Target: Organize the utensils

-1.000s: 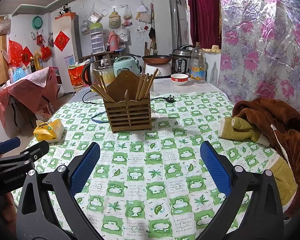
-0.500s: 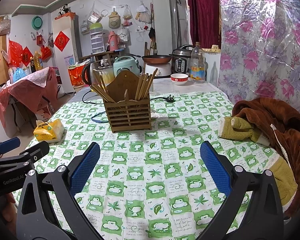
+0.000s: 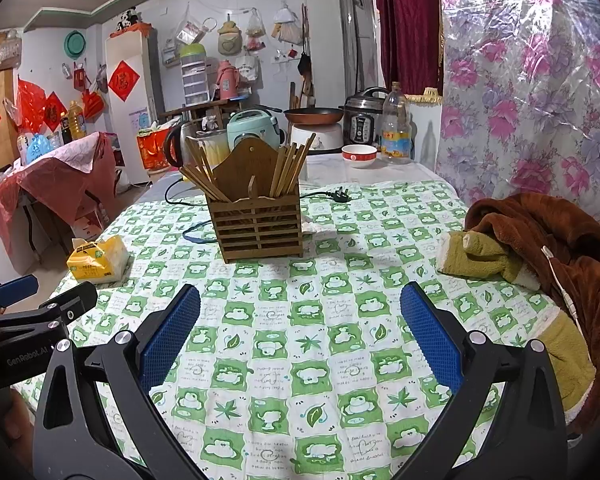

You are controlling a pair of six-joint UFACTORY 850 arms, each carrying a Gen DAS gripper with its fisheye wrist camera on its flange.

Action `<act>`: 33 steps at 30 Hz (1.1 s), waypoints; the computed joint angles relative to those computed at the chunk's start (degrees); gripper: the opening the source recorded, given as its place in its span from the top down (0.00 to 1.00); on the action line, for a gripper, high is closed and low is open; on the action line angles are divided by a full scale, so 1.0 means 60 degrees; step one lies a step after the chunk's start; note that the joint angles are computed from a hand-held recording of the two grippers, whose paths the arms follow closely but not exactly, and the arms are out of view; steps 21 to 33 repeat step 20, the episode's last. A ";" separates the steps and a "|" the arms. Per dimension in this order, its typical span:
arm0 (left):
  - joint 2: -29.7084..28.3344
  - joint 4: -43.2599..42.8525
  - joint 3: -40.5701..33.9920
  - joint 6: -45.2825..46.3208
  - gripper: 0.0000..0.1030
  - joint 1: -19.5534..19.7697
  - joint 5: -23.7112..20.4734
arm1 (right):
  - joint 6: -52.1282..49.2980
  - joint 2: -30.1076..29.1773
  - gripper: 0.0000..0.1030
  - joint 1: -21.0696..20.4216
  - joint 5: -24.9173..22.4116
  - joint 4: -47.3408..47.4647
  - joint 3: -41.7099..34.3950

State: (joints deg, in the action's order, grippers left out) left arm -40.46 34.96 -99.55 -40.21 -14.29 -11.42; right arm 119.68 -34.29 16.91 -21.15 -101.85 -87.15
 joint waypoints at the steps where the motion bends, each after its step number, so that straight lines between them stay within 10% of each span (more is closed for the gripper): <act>1: -0.0002 0.0081 -0.0001 -0.0063 0.06 -0.0002 0.0009 | 0.0043 0.0010 0.06 0.0004 -0.0004 -0.0035 0.0028; 33: 0.0086 -0.0203 0.0109 0.0319 0.06 -0.0042 0.0109 | -0.0017 0.0002 0.06 0.0006 -0.0004 0.0035 0.0003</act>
